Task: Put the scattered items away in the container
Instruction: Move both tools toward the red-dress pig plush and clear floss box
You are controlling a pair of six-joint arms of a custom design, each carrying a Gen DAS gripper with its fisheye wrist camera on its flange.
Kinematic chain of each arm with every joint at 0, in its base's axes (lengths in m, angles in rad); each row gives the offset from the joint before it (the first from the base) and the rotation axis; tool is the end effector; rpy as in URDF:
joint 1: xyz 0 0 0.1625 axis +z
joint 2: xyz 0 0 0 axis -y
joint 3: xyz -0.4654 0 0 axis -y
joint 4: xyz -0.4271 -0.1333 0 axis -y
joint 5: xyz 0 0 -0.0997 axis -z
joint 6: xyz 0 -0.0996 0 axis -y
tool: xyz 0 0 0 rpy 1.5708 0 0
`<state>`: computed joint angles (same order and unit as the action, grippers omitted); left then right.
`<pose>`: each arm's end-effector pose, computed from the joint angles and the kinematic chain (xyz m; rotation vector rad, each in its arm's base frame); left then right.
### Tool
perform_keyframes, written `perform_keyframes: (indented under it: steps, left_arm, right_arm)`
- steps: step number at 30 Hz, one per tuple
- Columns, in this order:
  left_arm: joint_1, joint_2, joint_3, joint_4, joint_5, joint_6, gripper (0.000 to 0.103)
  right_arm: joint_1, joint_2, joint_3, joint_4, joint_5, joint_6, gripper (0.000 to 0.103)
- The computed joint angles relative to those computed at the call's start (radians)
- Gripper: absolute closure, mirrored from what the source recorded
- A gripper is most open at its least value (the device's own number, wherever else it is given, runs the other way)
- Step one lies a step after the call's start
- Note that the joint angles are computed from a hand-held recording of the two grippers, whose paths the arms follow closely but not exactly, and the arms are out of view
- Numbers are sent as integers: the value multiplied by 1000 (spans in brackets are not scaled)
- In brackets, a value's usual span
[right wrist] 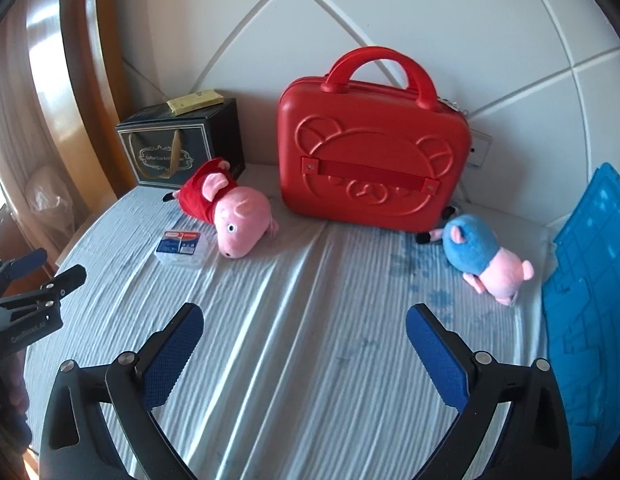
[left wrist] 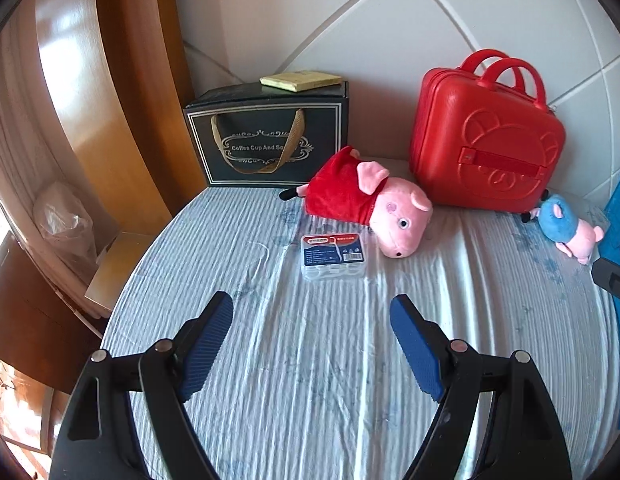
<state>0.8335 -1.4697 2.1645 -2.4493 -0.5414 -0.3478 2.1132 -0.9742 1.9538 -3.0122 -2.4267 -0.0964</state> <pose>-0.1625 -0.5042 0.3198 0.3154 2.1953 -0.8215 0.3687 -0.4992 0.1789 0.4873 -2.2576 0.7582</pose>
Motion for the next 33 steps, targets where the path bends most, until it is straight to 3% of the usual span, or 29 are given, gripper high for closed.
perform_keyframes:
  steps: [6,10,14,21,26,29,31,33]
  left_arm:
    - [165,137,-63,-243,-98,201,22]
    - [236,213,-109,-323,-189,230,22]
    - [263,279,-153,-343,-244,228,22]
    - [288,374,-219,-301,-229,211,18]
    - [283,337,-171,-341,-168,256,18]
    - [286,277,-142,-309,-202,259,18]
    - [275,258,-122,-304,-157,264,18]
    - [281,257,-123,-300,-144,245,18]
  right_arm:
    - [-77,147,-119,-43,64,-41,0]
    - [-114,230,-188,-31,73,-46,0]
    - [-131,268,-205,-49,60,-64,0]
    - [-156,280,-205,-52,36,-69,0]
    - [-166,289,-209,-43,56,-75,0]
    - [-170,298,-214,-31,84,-66,1]
    - [-168,306,-217,-33,95,-70,1]
    - [-164,320,-228,-38,102,-85,7]
